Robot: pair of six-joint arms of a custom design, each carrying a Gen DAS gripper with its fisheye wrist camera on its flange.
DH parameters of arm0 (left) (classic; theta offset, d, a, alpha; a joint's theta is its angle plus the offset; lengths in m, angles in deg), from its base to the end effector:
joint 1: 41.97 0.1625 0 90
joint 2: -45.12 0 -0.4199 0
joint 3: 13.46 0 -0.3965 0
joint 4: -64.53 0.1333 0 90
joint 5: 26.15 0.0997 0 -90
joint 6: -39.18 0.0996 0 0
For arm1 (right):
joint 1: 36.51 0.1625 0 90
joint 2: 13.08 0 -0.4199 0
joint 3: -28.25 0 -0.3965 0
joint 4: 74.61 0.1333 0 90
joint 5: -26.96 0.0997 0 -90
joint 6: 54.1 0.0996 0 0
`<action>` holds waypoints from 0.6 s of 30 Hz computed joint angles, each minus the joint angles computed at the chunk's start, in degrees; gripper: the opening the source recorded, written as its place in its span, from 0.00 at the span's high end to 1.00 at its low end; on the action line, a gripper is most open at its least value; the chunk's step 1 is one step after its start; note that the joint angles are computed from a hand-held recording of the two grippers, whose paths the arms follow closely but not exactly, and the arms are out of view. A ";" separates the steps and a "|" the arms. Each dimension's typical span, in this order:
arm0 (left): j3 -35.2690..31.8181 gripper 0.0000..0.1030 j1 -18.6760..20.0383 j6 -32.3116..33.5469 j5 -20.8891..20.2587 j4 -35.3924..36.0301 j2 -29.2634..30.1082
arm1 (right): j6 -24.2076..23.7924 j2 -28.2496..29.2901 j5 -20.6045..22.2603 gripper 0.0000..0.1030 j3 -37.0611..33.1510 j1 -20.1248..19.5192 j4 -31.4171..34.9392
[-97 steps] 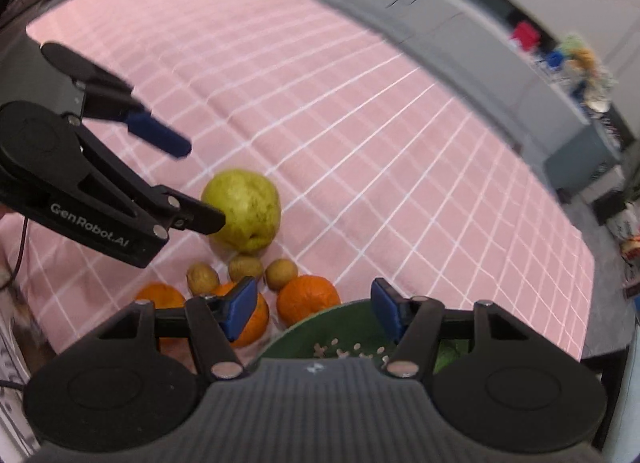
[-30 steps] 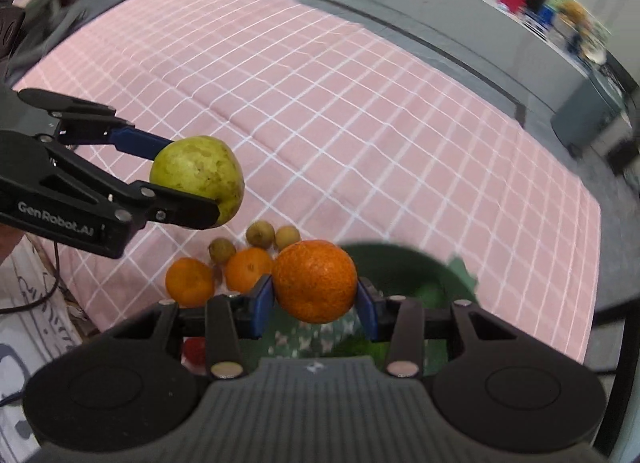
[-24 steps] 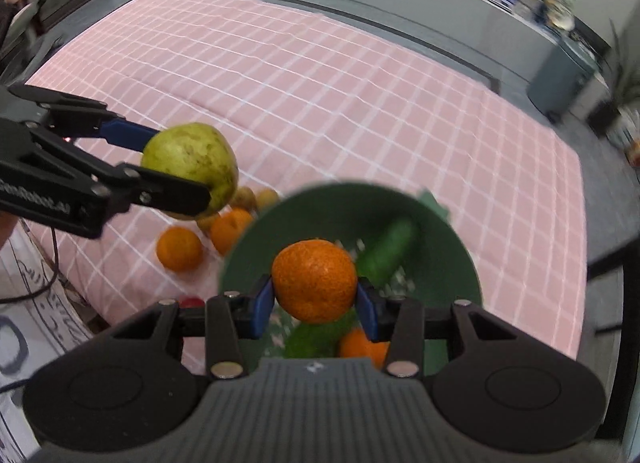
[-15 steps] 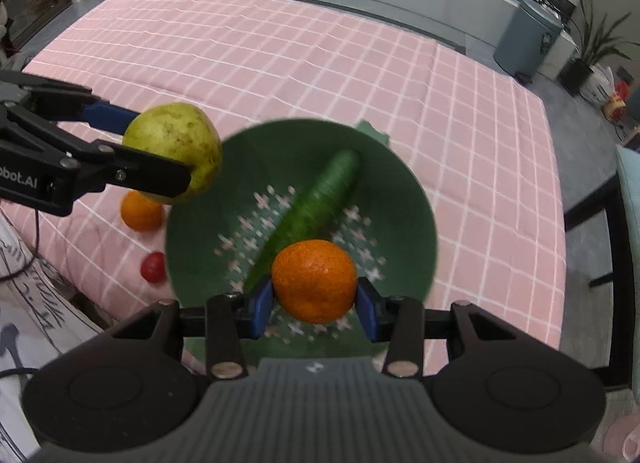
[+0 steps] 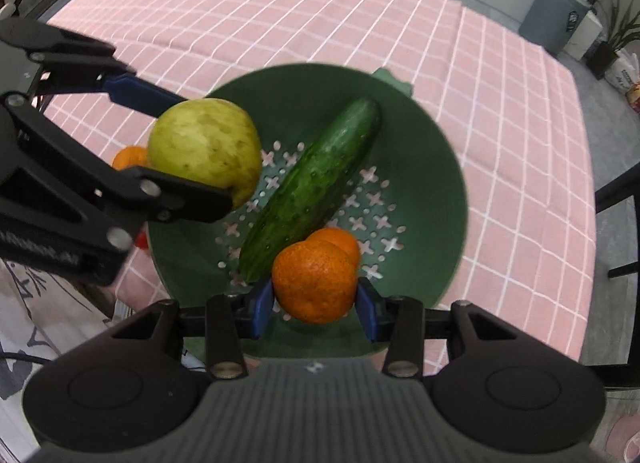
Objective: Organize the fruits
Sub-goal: 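Lower the pear with the left gripper while the right lowers the orange into the colander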
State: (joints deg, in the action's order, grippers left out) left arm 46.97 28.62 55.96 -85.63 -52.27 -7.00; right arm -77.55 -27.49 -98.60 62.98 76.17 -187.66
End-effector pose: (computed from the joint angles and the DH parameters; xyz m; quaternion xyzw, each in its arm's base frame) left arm -0.0831 -0.7892 0.3869 0.2556 0.9182 -0.1609 0.2562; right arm 0.4096 -0.7847 0.0531 0.3663 -0.8787 0.0206 0.3054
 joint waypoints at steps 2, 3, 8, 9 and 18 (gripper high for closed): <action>-0.29 0.21 -0.13 0.59 1.05 0.96 0.43 | 0.45 1.14 0.15 0.60 -2.26 -0.12 2.67; -0.36 0.21 -0.27 0.55 1.36 1.46 0.45 | 0.77 1.84 0.23 0.60 -3.64 -0.17 4.18; -1.21 0.21 -0.55 1.41 3.00 3.90 1.44 | 1.35 4.63 -0.10 0.60 -8.99 -0.39 9.58; -1.15 0.21 -0.56 1.40 3.19 3.93 1.55 | 1.43 5.15 0.04 0.60 -9.99 -0.43 10.40; -2.09 0.21 -0.31 1.25 2.96 5.74 2.46 | 2.24 9.41 -0.49 0.60 -18.66 -0.75 17.59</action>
State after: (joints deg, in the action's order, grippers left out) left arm 44.88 28.30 57.21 -82.67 -46.53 -4.53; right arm -75.31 -18.07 -99.09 44.33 75.42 -170.07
